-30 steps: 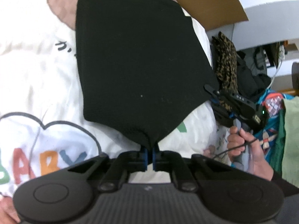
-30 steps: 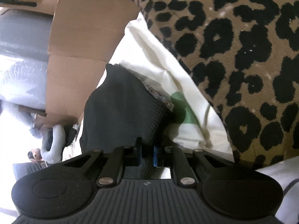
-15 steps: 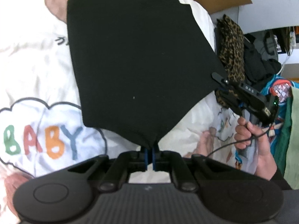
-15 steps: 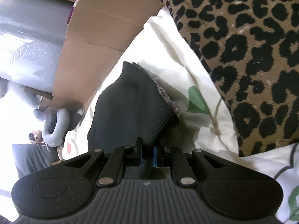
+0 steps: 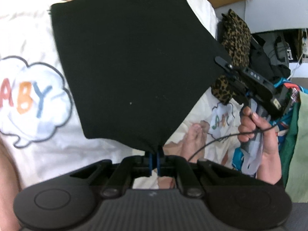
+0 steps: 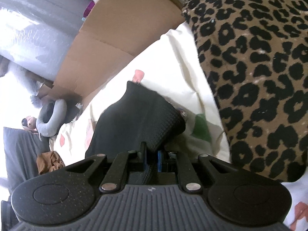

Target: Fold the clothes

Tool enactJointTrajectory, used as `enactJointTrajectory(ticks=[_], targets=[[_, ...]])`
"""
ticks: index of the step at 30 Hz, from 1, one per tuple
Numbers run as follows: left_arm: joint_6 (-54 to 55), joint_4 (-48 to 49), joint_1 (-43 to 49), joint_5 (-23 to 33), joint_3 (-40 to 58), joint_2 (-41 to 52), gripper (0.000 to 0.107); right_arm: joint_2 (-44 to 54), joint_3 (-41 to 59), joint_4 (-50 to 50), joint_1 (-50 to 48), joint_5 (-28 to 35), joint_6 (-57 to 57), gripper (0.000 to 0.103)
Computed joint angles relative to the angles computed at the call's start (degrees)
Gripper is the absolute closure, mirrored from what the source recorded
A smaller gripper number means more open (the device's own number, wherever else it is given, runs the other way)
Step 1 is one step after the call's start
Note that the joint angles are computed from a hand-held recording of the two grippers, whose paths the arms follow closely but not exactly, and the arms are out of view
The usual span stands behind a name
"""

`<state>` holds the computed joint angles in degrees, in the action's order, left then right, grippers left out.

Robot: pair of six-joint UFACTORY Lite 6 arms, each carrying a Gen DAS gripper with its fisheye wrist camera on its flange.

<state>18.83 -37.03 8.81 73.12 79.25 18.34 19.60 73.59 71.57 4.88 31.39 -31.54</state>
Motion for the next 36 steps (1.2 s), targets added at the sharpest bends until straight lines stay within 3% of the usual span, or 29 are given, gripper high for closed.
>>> enactJointTrajectory(ticks=[11,15,18,20,22,26,28,36], targets=[[-0.3,-3.5,-4.6,-7.0,-10.8,-3.9,0.103,0.4,-3.4,-1.5,-3.0,-0.3,2.2,0.094],[0.6,-3.7,-5.6,-9.4,-12.5,-2.7,0.1,1.0,-5.9,2.9,-3.5,-1.0,-0.6,0.093],[-1.1,-0.9,-5.9,-7.1,-11.4,-2.8,0.09,0.2,-6.5,2.6,-3.9,-0.4,-1.0,0.088],[-2.6,1.1,-6.0,-4.6,-10.0,-3.1,0.078,-0.2,-6.7,2.5,-4.3,0.2,-1.0,0.072],[-3.6,2.7,-5.4,-1.4,-7.8,-3.1,0.062,-0.7,-7.3,3.2,-4.8,1.1,-0.4,0.069],[-3.3,4.3,-5.7,5.2,0.2,-0.7,0.058,-2.1,-7.6,1.2,-4.7,1.3,1.4,0.062],[-1.8,5.3,-6.8,7.1,6.1,1.6,0.051,-2.3,-7.5,0.2,-4.5,1.3,1.7,0.062],[-0.9,10.4,-9.2,13.7,31.3,13.6,0.048,-5.1,-9.7,-0.8,-4.2,1.3,3.0,0.062]])
